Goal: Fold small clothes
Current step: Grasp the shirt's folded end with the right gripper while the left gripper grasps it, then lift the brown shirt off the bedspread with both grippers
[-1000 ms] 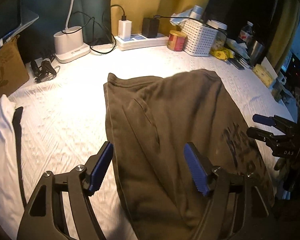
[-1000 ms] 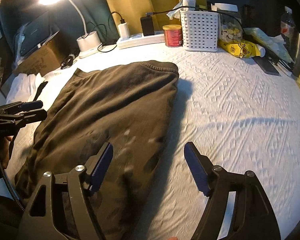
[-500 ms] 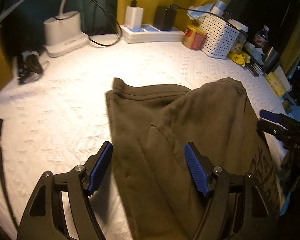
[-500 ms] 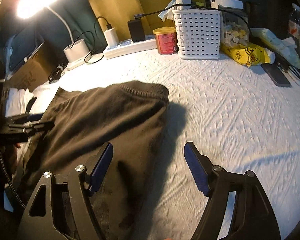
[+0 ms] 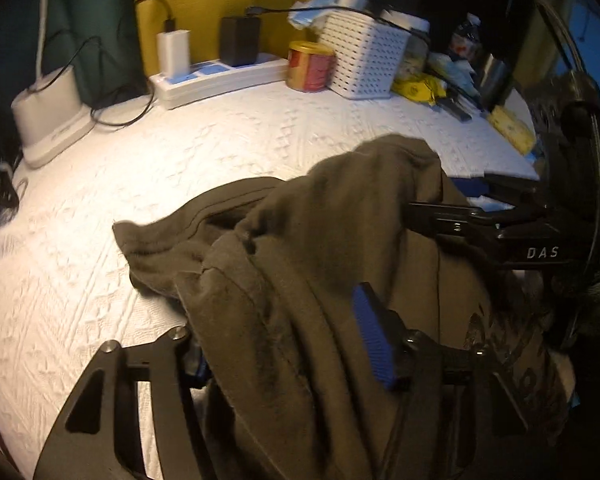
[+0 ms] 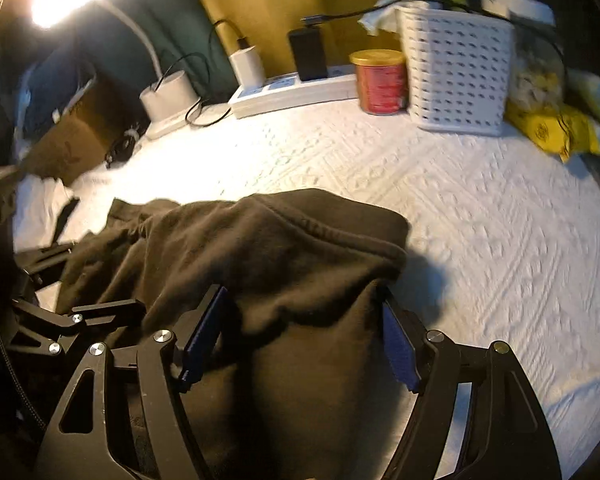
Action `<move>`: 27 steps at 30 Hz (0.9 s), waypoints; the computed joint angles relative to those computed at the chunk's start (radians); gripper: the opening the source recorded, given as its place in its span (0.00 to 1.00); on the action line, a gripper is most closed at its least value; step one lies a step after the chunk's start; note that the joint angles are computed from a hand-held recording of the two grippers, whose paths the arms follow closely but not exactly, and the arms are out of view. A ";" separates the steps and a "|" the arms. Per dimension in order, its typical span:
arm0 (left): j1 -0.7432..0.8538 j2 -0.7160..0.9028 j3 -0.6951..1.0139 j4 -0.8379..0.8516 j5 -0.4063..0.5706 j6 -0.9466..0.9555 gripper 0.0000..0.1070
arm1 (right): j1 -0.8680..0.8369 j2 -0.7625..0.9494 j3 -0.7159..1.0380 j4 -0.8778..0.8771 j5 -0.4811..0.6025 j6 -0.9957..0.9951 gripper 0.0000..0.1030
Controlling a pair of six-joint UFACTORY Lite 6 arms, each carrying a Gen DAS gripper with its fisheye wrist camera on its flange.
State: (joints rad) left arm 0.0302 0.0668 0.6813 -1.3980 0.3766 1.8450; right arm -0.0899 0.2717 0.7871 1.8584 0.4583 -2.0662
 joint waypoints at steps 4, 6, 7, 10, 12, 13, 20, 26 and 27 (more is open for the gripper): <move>-0.022 -0.013 -0.017 -0.036 -0.028 0.049 0.27 | 0.026 -0.013 -0.025 0.071 -0.012 -0.093 0.59; -0.035 -0.026 -0.033 -0.068 -0.036 0.077 0.22 | 0.032 -0.015 -0.032 0.103 -0.016 -0.126 0.50; -0.045 -0.032 -0.041 -0.082 -0.044 0.088 0.20 | 0.036 -0.016 -0.034 0.109 -0.016 -0.135 0.41; -0.059 -0.048 -0.059 -0.107 -0.053 0.110 0.19 | 0.042 -0.026 -0.050 0.093 0.005 -0.132 0.25; -0.059 -0.063 -0.074 -0.109 -0.049 0.115 0.18 | 0.048 -0.037 -0.059 0.085 0.009 -0.125 0.22; -0.058 -0.080 -0.087 -0.112 -0.043 0.121 0.18 | 0.049 -0.049 -0.068 0.085 0.011 -0.122 0.20; -0.050 -0.180 -0.152 -0.102 -0.002 0.107 0.17 | 0.049 -0.176 -0.158 0.099 0.033 -0.121 0.17; -0.012 -0.328 -0.232 -0.087 0.059 0.091 0.17 | 0.043 -0.310 -0.235 0.069 0.029 -0.081 0.16; -0.007 -0.357 -0.247 -0.081 0.064 0.084 0.17 | 0.041 -0.333 -0.246 0.061 0.030 -0.071 0.16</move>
State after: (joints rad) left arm 0.0228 -0.2907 0.4341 -1.4787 0.4402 1.9288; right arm -0.0488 -0.0611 0.5409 1.9195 0.4885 -2.1367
